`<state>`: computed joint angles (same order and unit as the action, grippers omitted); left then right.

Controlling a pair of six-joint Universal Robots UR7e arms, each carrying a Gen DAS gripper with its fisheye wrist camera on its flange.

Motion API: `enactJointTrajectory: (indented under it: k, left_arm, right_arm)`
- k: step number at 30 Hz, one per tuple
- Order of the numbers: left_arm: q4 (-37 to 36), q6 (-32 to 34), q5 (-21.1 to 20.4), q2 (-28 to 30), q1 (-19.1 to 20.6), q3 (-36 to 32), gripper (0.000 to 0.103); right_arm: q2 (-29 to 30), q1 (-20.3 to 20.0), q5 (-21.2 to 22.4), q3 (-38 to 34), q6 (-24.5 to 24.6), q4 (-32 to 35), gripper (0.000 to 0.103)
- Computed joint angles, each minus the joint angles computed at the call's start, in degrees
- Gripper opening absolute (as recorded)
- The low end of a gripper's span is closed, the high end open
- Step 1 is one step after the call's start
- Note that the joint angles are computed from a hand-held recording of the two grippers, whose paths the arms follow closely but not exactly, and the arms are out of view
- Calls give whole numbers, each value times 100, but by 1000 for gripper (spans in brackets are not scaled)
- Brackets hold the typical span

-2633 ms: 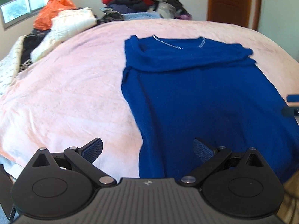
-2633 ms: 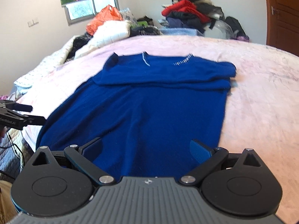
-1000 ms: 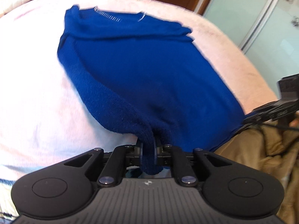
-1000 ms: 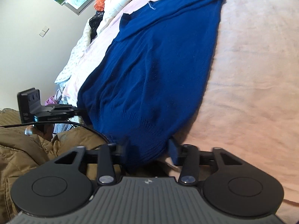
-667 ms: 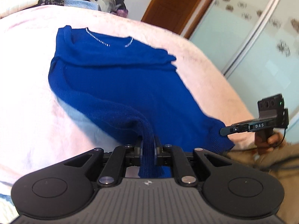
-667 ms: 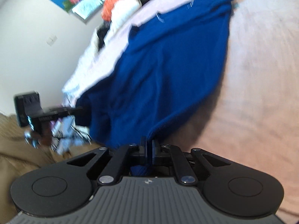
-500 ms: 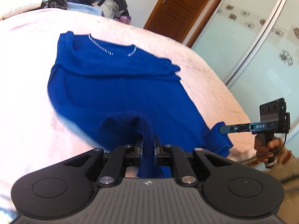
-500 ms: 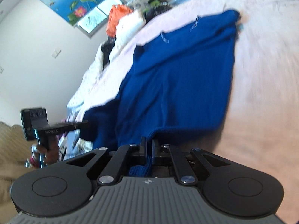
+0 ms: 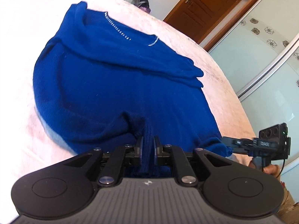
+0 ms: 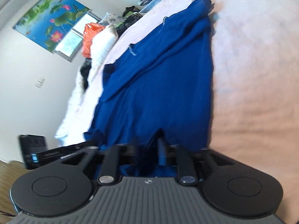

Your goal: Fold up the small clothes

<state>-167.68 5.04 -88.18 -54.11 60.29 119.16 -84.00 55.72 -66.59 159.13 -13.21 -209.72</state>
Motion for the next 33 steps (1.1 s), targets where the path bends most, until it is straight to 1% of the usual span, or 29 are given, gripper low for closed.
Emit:
enactJointTrajectory:
  k: [1, 3, 8, 9, 11, 12, 14, 15, 16, 18, 20, 22, 24, 25, 26, 27, 28, 31, 33]
  left_arm:
    - [52, -50, -3, -2, 18, -28, 10]
    - [180, -101, -80, 21, 63, -106, 11]
    - [308, -146, 73, 93, -6, -183, 13]
    - [322, -144, 86, 98, -15, -182, 14]
    - [382, -122, 71, 100, -22, -180, 14]
    - [415, -106, 70, 95, -26, -179, 14]
    - [406, -98, 98, 91, -37, -164, 14]
    - [419, -117, 100, 89, -38, -163, 14]
    - [431, -136, 101, 88, -35, -164, 14]
    - [409, -167, 109, 92, -37, -156, 14]
    - [384, -146, 132, 101, -50, -144, 14]
    - [346, -110, 160, 117, -68, -133, 14]
    - [309, -66, 167, 140, -78, -130, 14]
    - [285, -52, 172, 149, -85, -127, 14]
    - [263, -42, 180, 151, -93, -115, 14]
    - [202, -31, 214, 148, -111, -82, 14]
    - [140, -2, 258, 139, -137, -43, 14]
    - [-323, 202, 405, 103, -258, 175, 12]
    - [-619, 283, 413, 68, -327, 283, 12]
  right_arm:
    - [-43, -63, 117, 35, -56, 82, 47]
    - [-74, -143, 257, 81, -93, 158, 46]
    - [93, -385, 665, 123, 197, 65, 46]
    - [103, -374, 671, 133, 229, 40, 46]
    - [156, -254, 524, 101, 238, -27, 45]
    - [155, -185, 424, 90, 251, -38, 44]
    - [85, -131, 363, 108, 213, 38, 40]
    - [71, -95, 314, 107, 233, 57, 37]
    - [73, -66, 286, 105, 275, 59, 36]
    - [104, -94, 416, 93, 416, 91, 37]
    - [139, -175, 605, 80, 703, 74, 44]
    - [401, -185, 756, 59, 888, -330, 44]
    - [555, -137, 786, -33, 1011, -433, 44]
    - [625, -92, 735, -104, 1066, -430, 42]
    - [703, -8, 559, -153, 1126, -493, 37]
    - [750, 114, 306, -194, 1129, -540, 18]
    - [759, 227, 90, -194, 1092, -599, 10]
    - [828, 398, -67, -135, 1005, -948, 10]
    - [799, 417, 48, -97, 950, -1116, 10]
